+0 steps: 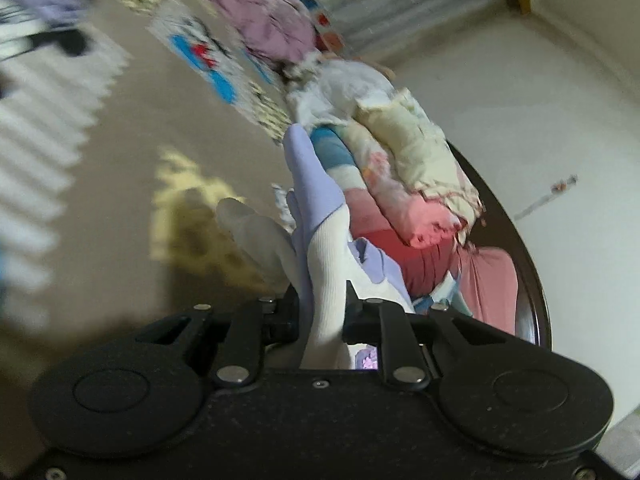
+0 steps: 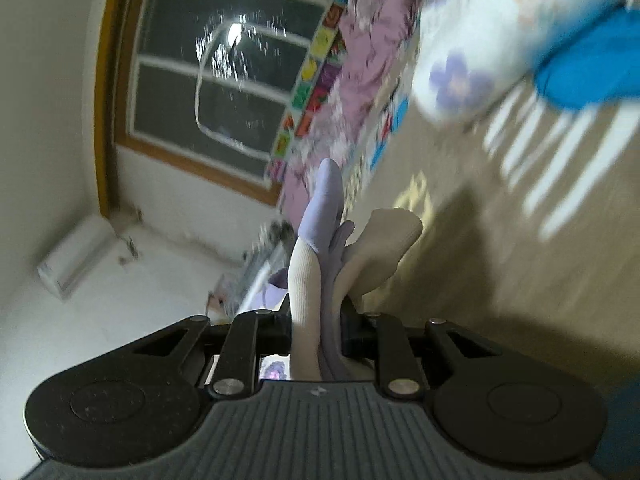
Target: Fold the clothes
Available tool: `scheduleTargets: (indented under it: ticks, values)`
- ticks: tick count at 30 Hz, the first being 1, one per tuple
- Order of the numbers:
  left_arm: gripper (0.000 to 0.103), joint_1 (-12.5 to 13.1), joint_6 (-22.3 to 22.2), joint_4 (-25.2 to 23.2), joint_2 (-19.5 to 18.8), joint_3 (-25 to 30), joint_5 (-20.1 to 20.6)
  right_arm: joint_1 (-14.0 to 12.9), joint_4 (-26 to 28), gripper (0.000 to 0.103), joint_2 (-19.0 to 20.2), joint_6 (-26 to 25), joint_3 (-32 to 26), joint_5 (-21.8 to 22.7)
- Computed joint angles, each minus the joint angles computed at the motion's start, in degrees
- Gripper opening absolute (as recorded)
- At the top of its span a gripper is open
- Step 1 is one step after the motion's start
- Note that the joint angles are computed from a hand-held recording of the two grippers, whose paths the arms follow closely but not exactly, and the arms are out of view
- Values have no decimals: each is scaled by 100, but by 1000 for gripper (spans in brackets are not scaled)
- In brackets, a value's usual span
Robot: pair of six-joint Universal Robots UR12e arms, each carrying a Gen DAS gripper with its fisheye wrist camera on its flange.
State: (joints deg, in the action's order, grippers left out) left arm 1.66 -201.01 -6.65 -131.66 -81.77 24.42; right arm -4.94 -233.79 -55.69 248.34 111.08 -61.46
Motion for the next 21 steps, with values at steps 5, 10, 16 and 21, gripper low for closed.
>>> scheduleTargets:
  ticks: [5,10,16,21]
  values:
    - [16,-338,10,-40,-509,1035,-321,-206,-486,23,0,-118,-26,-605]
    - [16,-655,-325,71,-1241,2343,-667,-266,-1011,23,109,-296,-179,-1522]
    - [16,-910,-1004,23,-2284,4213,-1070,-292,-1132,23,278,-874,-471,-2743]
    - [16,-1054,-1296,-449,-3077,5664,-1277,-401,-901,22,347,-1146,-715,-3173]
